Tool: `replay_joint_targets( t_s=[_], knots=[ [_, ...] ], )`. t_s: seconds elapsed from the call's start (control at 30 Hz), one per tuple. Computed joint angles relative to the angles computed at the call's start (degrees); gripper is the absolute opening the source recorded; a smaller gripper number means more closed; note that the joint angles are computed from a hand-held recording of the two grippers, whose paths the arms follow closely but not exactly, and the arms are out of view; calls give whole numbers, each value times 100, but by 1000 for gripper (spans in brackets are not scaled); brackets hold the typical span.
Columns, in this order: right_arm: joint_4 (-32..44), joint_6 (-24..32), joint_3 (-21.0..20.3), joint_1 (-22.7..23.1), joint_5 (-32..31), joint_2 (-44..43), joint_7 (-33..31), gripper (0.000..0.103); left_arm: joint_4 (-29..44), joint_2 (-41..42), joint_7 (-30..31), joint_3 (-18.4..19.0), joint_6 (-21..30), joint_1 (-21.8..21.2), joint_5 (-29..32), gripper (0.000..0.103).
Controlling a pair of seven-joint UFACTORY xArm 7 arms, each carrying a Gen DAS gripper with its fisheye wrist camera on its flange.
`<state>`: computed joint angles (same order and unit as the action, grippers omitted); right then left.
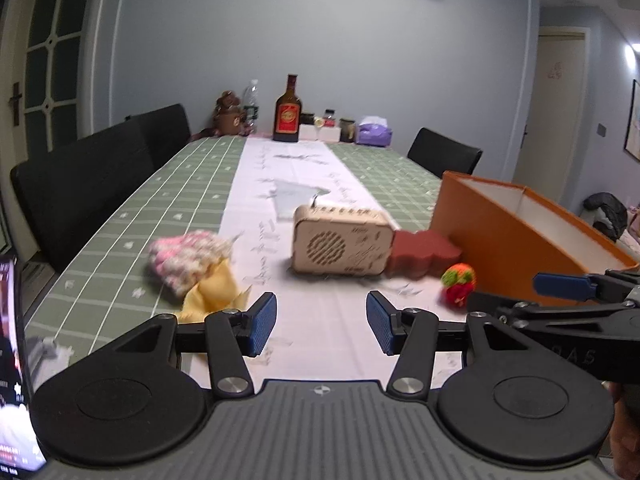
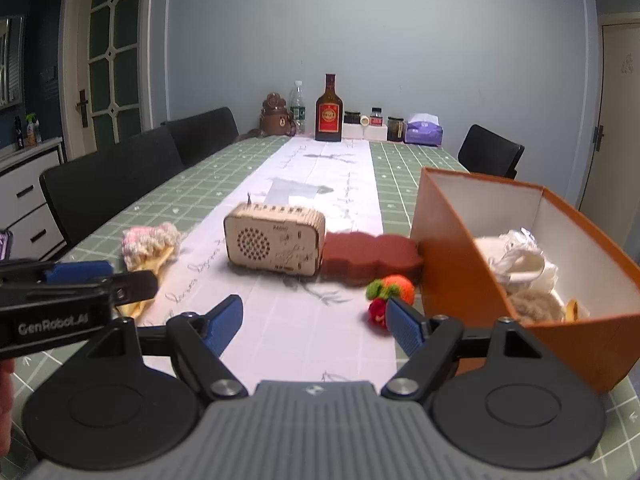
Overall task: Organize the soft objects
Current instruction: 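Move both tools back toward the yellow cloth and knitted strawberry, then grasp the yellow cloth with the left tool while the right tool grasps the knitted strawberry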
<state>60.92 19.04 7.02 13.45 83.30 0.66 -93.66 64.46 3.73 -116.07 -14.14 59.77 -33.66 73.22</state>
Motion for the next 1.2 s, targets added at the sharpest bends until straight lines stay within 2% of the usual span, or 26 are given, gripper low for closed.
replay_joint_targets(
  t_s=[0.23,0.37,0.57,0.63,0.73,0.9,0.97,1.03,1.07,1.2],
  knots=[
    [-18,-309,102,52,-112,268,33,78,-291,-47,-157,-7,286,1,-450,62],
    [153,-378,173,29,-240,505,145,78,-321,-71,-145,25,381,86,-590,75],
    [666,-771,356,-14,-36,1005,-127,78,-165,64,24,110,481,206,-895,81],
    [875,-993,443,-22,51,1203,-310,77,-106,108,75,159,446,250,-1030,81],
    [1207,-1660,617,55,-89,1567,-491,74,-9,182,165,223,377,309,-1203,81],
    [1797,-2500,1154,-126,112,2160,-1183,73,202,363,341,330,365,351,-1429,81],
    [1910,-2690,1042,20,-274,2331,-793,69,239,420,370,381,302,376,-1543,81],
    [1855,-2442,426,465,-1034,2362,200,66,278,471,375,426,294,386,-1624,81],
    [1858,-2385,273,576,-1267,2393,497,66,305,492,394,447,300,389,-1653,80],
    [1939,-2429,274,573,-1696,2544,924,64,410,574,513,520,304,402,-1705,79]
  ],
)
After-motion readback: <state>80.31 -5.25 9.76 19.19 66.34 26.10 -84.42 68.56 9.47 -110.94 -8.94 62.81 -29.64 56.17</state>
